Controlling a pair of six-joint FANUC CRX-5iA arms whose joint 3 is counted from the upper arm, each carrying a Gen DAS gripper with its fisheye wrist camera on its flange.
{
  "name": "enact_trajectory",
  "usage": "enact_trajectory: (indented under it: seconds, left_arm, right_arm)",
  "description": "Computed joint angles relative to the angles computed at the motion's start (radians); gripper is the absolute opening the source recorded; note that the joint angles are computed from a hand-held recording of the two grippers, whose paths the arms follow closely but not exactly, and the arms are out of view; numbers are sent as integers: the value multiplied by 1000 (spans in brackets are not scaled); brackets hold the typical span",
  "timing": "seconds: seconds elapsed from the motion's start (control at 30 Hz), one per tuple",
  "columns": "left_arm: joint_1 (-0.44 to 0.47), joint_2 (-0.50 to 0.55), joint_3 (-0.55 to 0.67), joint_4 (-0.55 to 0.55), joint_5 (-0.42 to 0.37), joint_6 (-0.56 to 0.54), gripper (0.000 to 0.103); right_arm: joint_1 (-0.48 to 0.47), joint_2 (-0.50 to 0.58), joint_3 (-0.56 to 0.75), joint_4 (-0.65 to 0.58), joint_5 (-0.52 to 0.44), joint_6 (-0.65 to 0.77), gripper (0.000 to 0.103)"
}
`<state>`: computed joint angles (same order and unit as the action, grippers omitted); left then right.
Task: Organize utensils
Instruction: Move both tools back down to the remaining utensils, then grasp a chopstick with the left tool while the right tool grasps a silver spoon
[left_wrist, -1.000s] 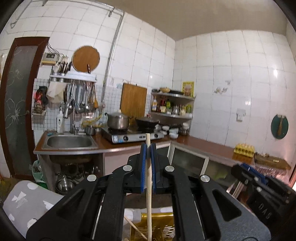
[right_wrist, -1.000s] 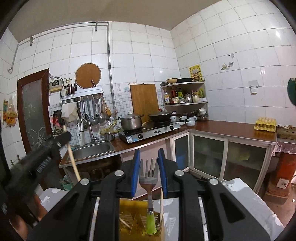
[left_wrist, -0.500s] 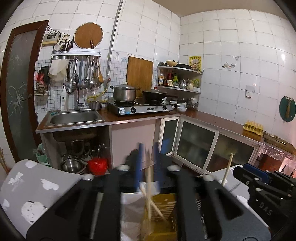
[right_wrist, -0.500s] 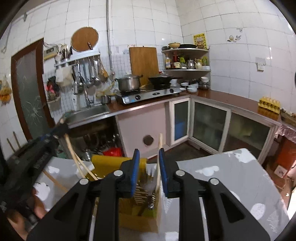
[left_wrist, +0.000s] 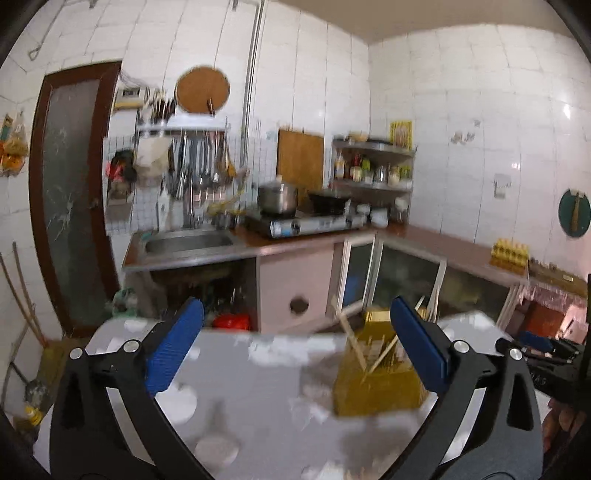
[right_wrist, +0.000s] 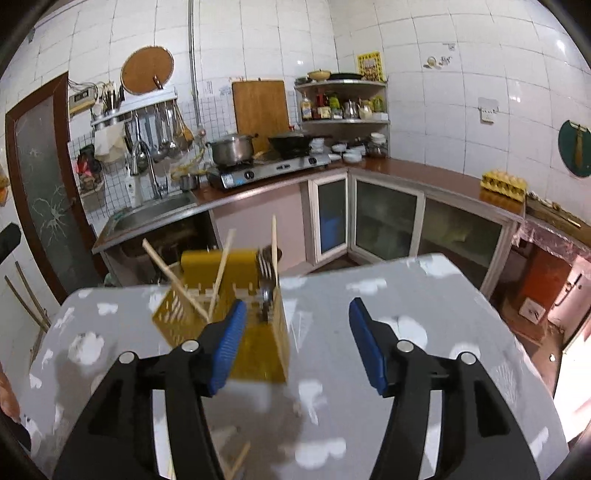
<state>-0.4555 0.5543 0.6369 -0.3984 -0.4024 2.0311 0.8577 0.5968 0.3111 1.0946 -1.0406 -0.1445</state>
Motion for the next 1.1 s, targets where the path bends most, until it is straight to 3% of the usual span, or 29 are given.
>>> enact_trajectory:
  seconds: [0.2, 0.33, 0.5, 0.7, 0.97, 1.1]
  left_arm:
    - [-13, -27, -75, -120, -87, 88, 98]
    - [24, -9, -135, 38, -105, -16, 98]
    - [26, 25, -159, 72, -157, -55, 98]
    - [38, 44, -206, 204, -147, -178, 98]
    - [28, 75, -196, 226, -178, -185, 98]
    - [28, 90, -180, 239, -198, -182, 98]
  right_arm:
    - [39, 16, -18, -78, -11, 20, 58]
    - [58, 37, -24, -145, -6, 25, 58]
    - [74, 81, -10, -241, 9, 49, 58]
    - [86, 121, 16, -318, 27, 66, 58]
    - [91, 156, 80, -379, 19, 109, 56]
    - [93, 192, 148, -413, -13, 154, 43]
